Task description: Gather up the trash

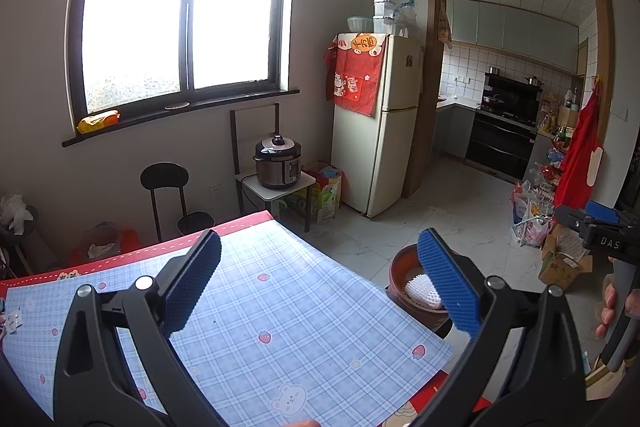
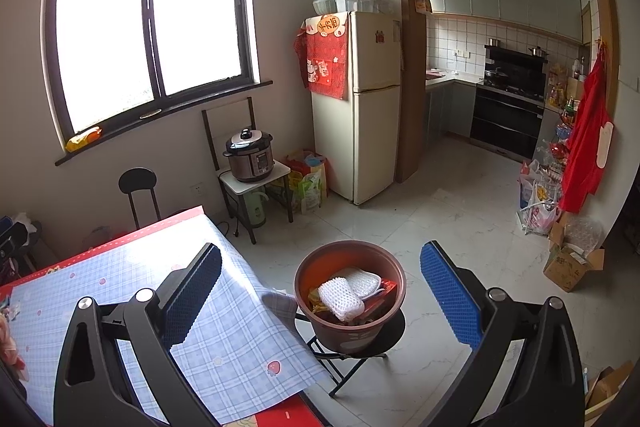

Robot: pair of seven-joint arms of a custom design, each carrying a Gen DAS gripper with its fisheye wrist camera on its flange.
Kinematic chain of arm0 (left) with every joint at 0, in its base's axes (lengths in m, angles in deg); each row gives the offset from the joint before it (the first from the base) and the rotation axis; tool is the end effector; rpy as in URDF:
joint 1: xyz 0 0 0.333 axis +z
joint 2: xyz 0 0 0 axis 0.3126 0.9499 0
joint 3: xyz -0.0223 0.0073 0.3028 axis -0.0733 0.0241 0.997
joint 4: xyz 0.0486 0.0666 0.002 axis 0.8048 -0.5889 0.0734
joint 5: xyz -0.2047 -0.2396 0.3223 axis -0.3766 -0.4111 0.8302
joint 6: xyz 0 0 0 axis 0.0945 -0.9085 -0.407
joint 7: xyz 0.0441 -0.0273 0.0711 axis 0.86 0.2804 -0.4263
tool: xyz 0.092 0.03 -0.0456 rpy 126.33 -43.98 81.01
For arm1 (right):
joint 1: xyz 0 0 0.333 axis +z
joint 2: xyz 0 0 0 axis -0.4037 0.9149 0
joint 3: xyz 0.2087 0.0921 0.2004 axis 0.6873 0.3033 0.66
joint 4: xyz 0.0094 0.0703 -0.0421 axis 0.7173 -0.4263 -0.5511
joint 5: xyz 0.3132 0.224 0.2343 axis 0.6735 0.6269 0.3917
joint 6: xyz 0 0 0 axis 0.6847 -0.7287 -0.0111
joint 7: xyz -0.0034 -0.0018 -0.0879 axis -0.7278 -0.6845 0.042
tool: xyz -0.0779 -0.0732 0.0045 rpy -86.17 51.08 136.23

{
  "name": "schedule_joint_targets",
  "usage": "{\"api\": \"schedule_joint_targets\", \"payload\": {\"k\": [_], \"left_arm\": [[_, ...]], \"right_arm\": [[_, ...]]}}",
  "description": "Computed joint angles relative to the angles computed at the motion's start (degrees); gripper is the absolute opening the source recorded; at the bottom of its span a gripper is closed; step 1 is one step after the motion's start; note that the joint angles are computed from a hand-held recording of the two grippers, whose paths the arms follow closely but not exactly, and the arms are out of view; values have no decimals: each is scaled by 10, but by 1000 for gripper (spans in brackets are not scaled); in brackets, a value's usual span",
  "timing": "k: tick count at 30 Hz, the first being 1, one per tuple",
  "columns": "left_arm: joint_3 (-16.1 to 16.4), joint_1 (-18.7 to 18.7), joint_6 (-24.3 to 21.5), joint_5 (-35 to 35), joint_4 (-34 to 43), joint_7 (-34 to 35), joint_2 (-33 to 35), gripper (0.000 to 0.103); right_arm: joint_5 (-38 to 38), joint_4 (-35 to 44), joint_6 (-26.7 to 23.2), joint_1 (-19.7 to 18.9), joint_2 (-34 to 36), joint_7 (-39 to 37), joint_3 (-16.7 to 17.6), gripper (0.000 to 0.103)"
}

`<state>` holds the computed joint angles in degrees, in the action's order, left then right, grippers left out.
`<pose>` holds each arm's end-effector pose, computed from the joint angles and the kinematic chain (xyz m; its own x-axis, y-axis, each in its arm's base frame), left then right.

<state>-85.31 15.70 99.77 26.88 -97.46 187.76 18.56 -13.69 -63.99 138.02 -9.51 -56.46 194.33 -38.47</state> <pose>0.6891 -0.1665 0.7935 -0.5905 -0.8059 0.0430 -0.3708 0.2235 -0.9014 0.5614 0.1935 0.7781 -0.5730 -0.8183 -0.0453 -0.3967 0.3253 -0.8584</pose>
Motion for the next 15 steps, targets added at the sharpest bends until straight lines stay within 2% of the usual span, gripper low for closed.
{"api": "schedule_joint_targets", "payload": {"k": [15], "left_arm": [[-3, -4, -4, 6, 17, -1, 15, 97]], "right_arm": [[6, 3, -7, -3, 2, -6, -3, 98]]}}
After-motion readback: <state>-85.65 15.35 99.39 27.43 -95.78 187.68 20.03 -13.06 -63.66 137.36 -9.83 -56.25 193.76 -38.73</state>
